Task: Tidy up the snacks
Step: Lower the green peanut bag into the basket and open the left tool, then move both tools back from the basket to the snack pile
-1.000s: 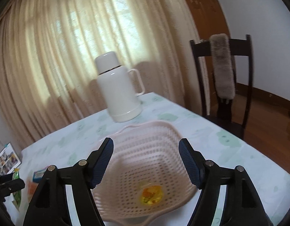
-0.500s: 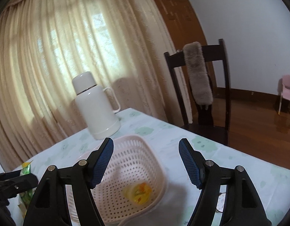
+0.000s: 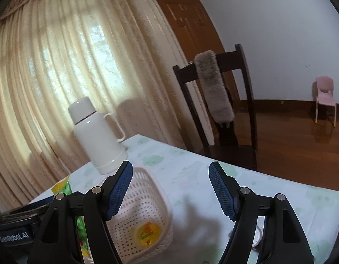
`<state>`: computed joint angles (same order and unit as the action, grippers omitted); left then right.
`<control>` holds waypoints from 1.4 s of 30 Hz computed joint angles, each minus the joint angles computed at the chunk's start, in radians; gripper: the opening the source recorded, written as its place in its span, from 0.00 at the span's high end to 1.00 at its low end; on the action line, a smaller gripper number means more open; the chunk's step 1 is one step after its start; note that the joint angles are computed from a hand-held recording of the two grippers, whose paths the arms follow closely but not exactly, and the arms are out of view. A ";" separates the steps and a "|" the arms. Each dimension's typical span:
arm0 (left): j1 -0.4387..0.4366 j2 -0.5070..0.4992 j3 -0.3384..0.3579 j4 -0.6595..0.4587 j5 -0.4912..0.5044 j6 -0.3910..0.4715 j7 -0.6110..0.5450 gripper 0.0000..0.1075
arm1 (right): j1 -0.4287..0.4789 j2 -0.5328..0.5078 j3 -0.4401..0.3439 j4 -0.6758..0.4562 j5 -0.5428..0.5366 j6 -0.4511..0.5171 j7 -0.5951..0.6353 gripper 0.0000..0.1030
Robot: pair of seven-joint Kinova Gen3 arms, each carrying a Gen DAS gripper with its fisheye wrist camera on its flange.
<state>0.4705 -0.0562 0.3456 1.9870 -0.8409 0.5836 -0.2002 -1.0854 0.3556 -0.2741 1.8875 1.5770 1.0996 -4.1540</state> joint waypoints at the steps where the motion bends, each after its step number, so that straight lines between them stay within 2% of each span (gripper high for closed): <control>1: -0.001 0.001 -0.002 0.002 0.003 -0.006 0.000 0.14 | 0.005 -0.002 0.000 0.002 -0.003 -0.008 -0.004 0.29; 4: -0.008 -0.006 -0.011 0.012 0.028 -0.026 -0.020 0.14 | -0.001 0.000 0.001 -0.001 -0.012 0.009 -0.006 0.29; 13: -0.058 -0.061 0.017 0.048 0.041 -0.007 0.016 0.14 | -0.007 0.006 0.006 -0.016 -0.025 0.008 0.028 0.29; 20: -0.140 -0.155 0.060 0.099 0.082 0.003 0.029 0.14 | -0.020 0.015 0.013 -0.031 -0.039 0.026 0.059 0.29; 30: -0.270 -0.315 0.122 0.168 0.194 0.110 -0.017 0.14 | -0.054 0.046 0.029 -0.070 -0.057 0.084 0.125 0.29; 35: -0.310 -0.418 0.102 0.205 0.271 0.150 -0.085 0.14 | -0.072 0.060 0.038 -0.088 -0.066 0.110 0.162 0.29; 39: -0.357 -0.507 0.109 0.231 0.323 0.221 -0.132 0.14 | -0.091 0.073 0.047 -0.106 -0.072 0.143 0.186 0.29; 42: -0.368 -0.573 0.072 0.258 0.375 0.244 -0.176 0.14 | -0.105 0.083 0.053 -0.119 -0.069 0.168 0.200 0.29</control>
<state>0.1027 -0.6287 0.4172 2.2450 -0.4659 0.8272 -0.3765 -1.1902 0.4387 -0.2208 1.7688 1.5076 1.2675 -3.9542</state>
